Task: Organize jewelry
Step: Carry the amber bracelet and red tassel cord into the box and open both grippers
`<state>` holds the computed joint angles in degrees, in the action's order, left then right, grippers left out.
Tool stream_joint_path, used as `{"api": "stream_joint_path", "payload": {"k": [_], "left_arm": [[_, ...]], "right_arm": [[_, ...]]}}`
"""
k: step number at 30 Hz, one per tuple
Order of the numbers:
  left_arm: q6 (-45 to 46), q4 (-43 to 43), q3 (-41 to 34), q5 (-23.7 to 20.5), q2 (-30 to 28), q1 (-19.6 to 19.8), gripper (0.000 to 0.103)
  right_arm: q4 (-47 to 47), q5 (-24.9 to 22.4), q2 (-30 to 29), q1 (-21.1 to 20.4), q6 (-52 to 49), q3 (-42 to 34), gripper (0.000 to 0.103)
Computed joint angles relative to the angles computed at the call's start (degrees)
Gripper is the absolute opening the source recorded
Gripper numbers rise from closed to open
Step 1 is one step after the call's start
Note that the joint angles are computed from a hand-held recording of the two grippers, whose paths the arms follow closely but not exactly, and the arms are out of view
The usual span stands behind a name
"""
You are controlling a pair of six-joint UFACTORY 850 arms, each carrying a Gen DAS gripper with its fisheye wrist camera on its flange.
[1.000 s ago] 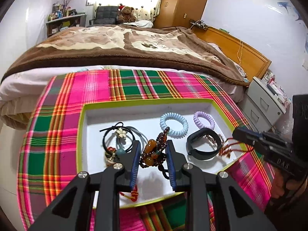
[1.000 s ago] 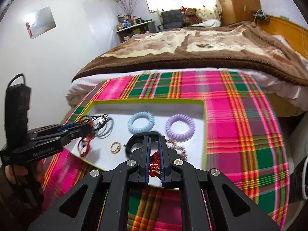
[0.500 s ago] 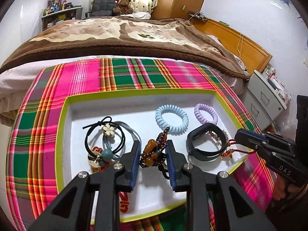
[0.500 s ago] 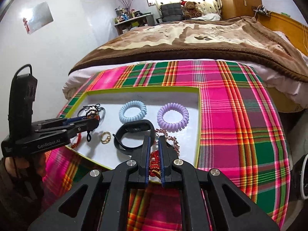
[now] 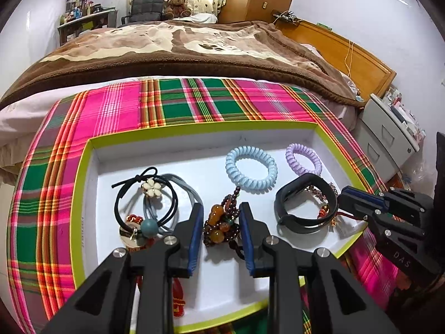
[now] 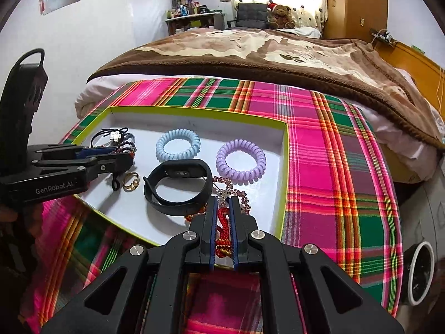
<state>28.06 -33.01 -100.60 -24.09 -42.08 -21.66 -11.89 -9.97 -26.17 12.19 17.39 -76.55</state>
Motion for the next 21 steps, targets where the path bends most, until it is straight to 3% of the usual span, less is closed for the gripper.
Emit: {"api": "stream_joint_path", "payload": {"k": [5,9,15,18,21], "left_arm": [[-3.07,4.82,0.29,1.56,0.36,-0.76,0.027],[0.41,0.40,0.10,0.81,0.27,-0.54,0.029],[3.74,-3.34,0.76,0.62,0.77,-0.47,0.039],[5.62,-4.99,1.11,0.37,1.05,-0.65,0.040],[6.78,-5.86,1.66,0.63,1.53,-1.03,0.041]], "right_arm": [[-11.68,-0.67,-0.16,0.54,10.83,-0.04,0.008],[-13.65,-0.76,-0.15,0.74,12.53,0.04,0.008],[-16.80,-0.36,0.36,1.01,16.20,0.68,0.009],[-15.61,-0.33,0.52,0.94,15.60,0.78,0.016],[-19.40,-0.36,0.85,1.06,19.64,1.15,0.033]]}}
